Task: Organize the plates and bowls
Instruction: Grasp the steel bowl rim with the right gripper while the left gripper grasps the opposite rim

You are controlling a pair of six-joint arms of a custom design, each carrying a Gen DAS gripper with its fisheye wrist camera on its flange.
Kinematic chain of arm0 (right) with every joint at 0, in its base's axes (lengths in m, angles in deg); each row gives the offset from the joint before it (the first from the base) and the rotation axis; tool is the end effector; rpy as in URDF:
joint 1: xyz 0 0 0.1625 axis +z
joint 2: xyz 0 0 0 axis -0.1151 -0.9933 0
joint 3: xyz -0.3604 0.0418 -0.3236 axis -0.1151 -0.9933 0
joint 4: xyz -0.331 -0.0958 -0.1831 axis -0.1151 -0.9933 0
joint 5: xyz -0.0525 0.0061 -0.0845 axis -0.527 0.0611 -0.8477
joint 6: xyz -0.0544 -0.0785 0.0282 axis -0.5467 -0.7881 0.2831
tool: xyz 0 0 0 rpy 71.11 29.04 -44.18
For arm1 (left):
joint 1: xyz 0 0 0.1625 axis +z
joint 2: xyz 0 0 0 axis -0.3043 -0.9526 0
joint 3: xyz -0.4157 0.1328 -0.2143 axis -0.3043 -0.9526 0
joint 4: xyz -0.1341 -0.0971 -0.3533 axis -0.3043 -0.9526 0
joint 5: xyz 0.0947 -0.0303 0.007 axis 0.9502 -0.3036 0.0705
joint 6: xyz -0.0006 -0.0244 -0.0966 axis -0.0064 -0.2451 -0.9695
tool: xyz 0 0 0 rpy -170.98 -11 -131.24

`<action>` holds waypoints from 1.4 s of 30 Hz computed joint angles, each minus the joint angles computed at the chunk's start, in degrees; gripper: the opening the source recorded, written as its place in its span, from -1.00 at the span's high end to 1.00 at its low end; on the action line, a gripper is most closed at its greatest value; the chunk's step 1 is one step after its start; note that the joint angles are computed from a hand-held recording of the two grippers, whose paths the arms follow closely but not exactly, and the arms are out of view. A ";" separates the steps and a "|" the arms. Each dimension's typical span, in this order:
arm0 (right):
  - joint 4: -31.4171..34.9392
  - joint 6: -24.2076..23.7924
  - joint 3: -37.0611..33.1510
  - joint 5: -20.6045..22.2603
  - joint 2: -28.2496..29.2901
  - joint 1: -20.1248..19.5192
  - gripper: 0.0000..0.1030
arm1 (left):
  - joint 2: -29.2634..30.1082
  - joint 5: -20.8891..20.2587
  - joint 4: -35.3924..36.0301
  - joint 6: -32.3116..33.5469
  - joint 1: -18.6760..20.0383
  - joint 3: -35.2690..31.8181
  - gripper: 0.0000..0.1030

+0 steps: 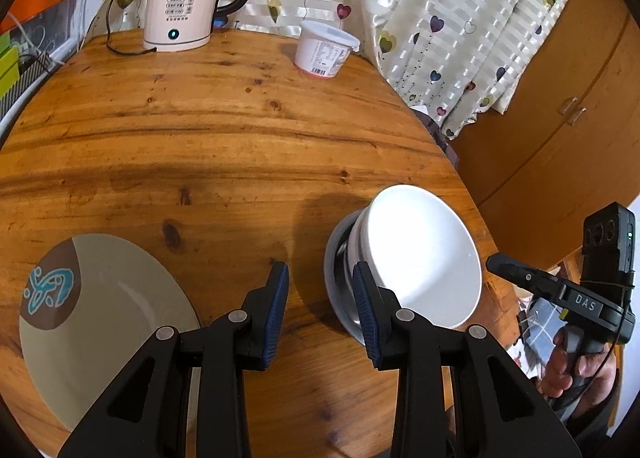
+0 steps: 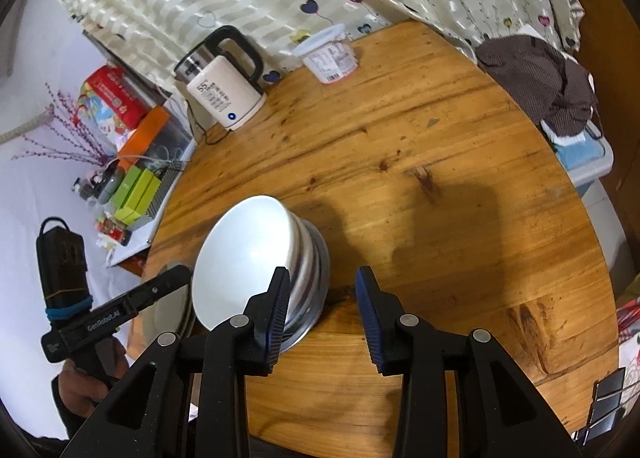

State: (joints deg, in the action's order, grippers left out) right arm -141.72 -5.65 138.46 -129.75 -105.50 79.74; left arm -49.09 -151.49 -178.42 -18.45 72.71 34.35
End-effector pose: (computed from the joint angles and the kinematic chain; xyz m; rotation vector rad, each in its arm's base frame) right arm -0.0363 -0.5338 0.2869 -0.2769 -2.5755 1.1634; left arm -0.2979 -0.7025 -0.0440 0.9381 2.7616 -0.3267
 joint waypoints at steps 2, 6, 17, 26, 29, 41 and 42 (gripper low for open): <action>0.31 0.11 -0.02 0.60 -0.05 -0.48 0.33 | 0.10 -0.49 0.93 -0.37 0.31 -0.46 0.33; 0.59 0.38 0.27 2.62 -0.17 -1.64 0.38 | 0.32 -1.86 2.77 -0.84 0.88 -1.31 0.33; 4.33 0.99 -0.80 5.05 0.34 -3.48 0.63 | 1.04 -5.18 7.37 -1.88 2.12 -3.75 0.33; 7.78 0.61 -1.22 9.19 0.23 -4.79 0.63 | 1.66 -6.72 11.16 -1.84 2.76 -5.81 0.33; 8.76 0.50 -1.53 9.86 0.27 -5.11 0.63 | 2.01 -7.06 12.27 -1.52 2.89 -6.56 0.33; 12.02 0.37 -1.75 15.57 -0.57 -7.64 0.63 | 3.20 -9.90 14.96 -1.74 4.10 -9.06 0.36; 12.21 0.46 -1.75 16.19 -0.64 -7.92 0.63 | 3.27 -10.41 15.14 -1.74 4.30 -9.29 0.36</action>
State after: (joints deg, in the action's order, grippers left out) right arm -129.51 -5.18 136.70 -113.55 -106.13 71.83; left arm -45.81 -161.91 -163.28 -20.19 77.00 25.06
